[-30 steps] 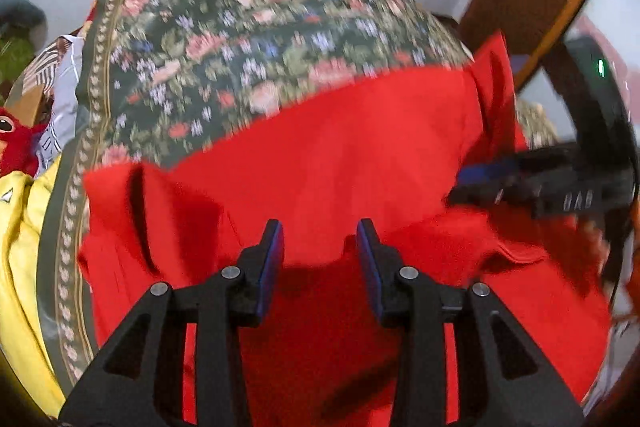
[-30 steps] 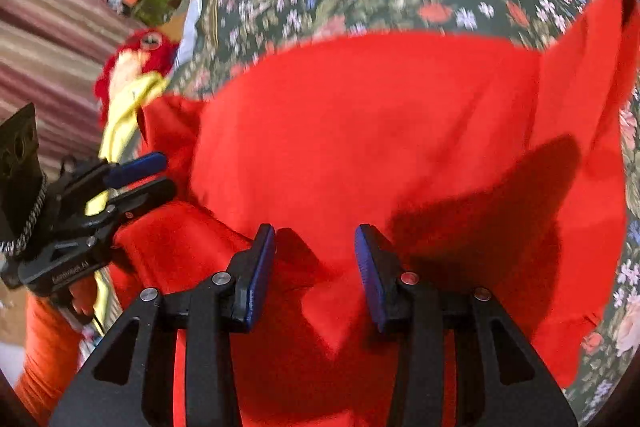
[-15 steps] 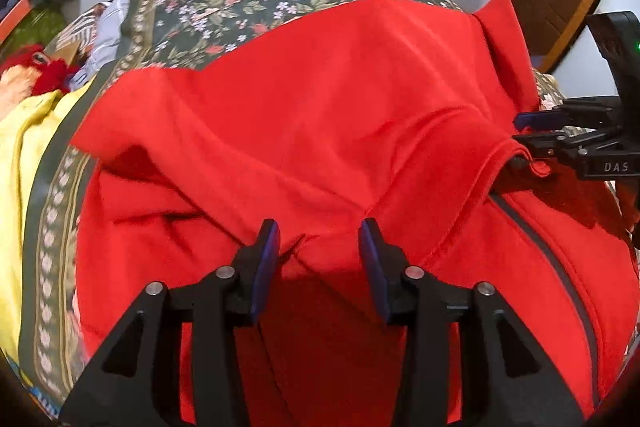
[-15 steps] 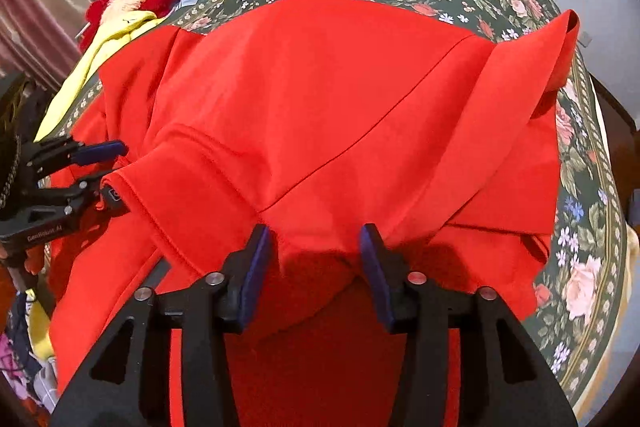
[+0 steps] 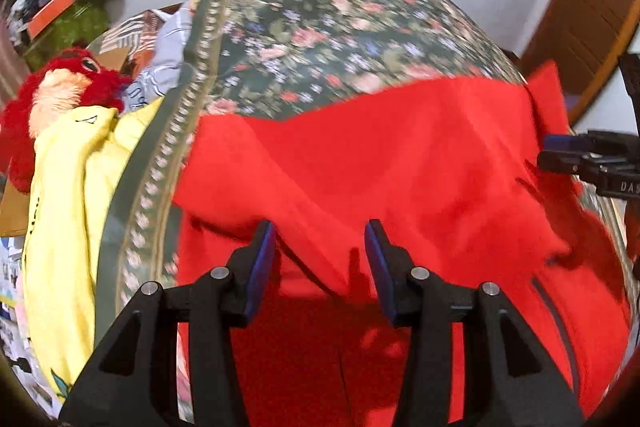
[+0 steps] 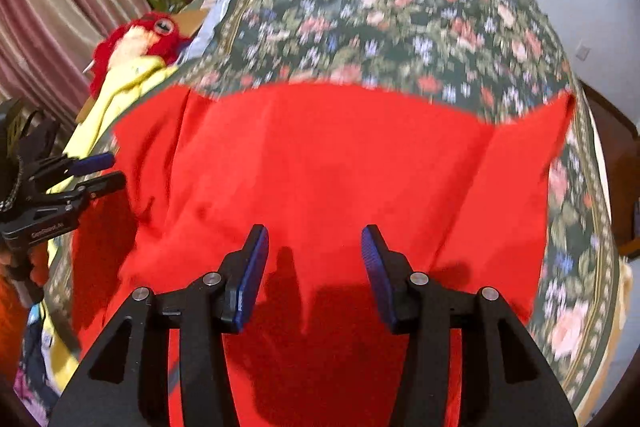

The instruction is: Fold large clothes

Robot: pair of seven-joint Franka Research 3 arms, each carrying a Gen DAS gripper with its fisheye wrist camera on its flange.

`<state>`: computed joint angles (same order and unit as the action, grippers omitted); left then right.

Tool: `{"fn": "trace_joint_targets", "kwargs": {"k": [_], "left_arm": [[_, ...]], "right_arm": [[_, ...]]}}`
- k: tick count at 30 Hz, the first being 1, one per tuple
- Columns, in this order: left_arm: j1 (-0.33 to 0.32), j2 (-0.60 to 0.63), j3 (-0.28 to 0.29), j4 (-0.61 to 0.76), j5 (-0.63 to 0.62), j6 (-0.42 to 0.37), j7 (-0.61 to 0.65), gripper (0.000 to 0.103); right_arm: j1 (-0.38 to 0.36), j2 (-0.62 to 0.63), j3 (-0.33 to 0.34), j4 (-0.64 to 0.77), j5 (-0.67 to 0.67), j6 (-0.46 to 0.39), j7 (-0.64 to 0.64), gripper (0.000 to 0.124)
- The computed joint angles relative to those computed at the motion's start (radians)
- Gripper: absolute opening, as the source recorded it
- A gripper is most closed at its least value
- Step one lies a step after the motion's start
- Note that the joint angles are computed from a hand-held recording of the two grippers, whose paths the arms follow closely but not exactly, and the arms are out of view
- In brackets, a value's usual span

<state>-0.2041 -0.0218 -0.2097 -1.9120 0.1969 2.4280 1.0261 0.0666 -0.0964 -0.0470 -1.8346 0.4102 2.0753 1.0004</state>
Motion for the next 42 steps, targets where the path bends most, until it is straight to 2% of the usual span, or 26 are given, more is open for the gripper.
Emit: {"fn": "trace_joint_targets", "kwargs": {"k": [4,7,11,15,17,19,22,23,25,29,34,38,42], "left_arm": [[0.006,0.071,0.005,0.063,0.031,-0.018,-0.035,0.046],[0.004,0.128,0.008,0.106,0.049,-0.035,-0.043,0.046],[-0.011,0.182,0.023,0.152,0.144,-0.112,-0.11,0.046],[0.002,0.168,0.036,0.11,0.169,-0.105,-0.161,0.046],[0.007,0.153,0.037,0.09,0.187,-0.096,-0.176,0.046],[0.008,0.141,0.035,0.08,0.211,-0.105,-0.184,0.046],[0.006,0.126,0.036,0.07,0.266,-0.145,-0.221,0.046],[0.008,0.117,0.037,0.06,0.274,-0.151,-0.233,0.046],[0.016,0.097,0.037,0.04,0.275,-0.143,-0.251,0.046],[0.031,0.047,0.039,0.004,0.296,-0.167,-0.311,0.046],[0.072,-0.057,0.051,-0.095,0.205,-0.109,-0.344,0.046],[0.077,-0.093,0.036,-0.104,0.183,-0.102,-0.31,0.046],[0.058,-0.068,0.014,-0.059,0.188,-0.086,-0.263,0.046]], "right_arm": [[0.002,0.082,0.013,0.056,-0.069,0.083,0.118,0.045],[-0.001,0.146,0.008,0.109,-0.153,0.1,0.189,0.045],[-0.015,0.157,-0.011,0.098,-0.278,0.187,0.248,0.044],[-0.051,0.156,-0.034,0.083,-0.295,0.212,0.282,0.044],[-0.078,0.151,-0.046,0.068,-0.251,0.218,0.274,0.046],[-0.092,0.141,-0.056,0.047,-0.285,0.226,0.336,0.047],[-0.133,0.129,-0.075,0.026,-0.195,0.199,0.351,0.06],[-0.146,0.126,-0.079,0.023,-0.165,0.179,0.346,0.06],[-0.156,0.104,-0.08,0.003,-0.191,0.178,0.374,0.06],[-0.171,0.06,-0.083,-0.015,-0.192,0.154,0.363,0.06],[-0.174,-0.007,-0.084,-0.049,-0.156,0.175,0.296,0.063],[-0.156,-0.04,-0.081,-0.055,-0.079,0.167,0.208,0.063],[-0.133,-0.04,-0.062,-0.051,-0.078,0.2,0.162,0.063]]}}
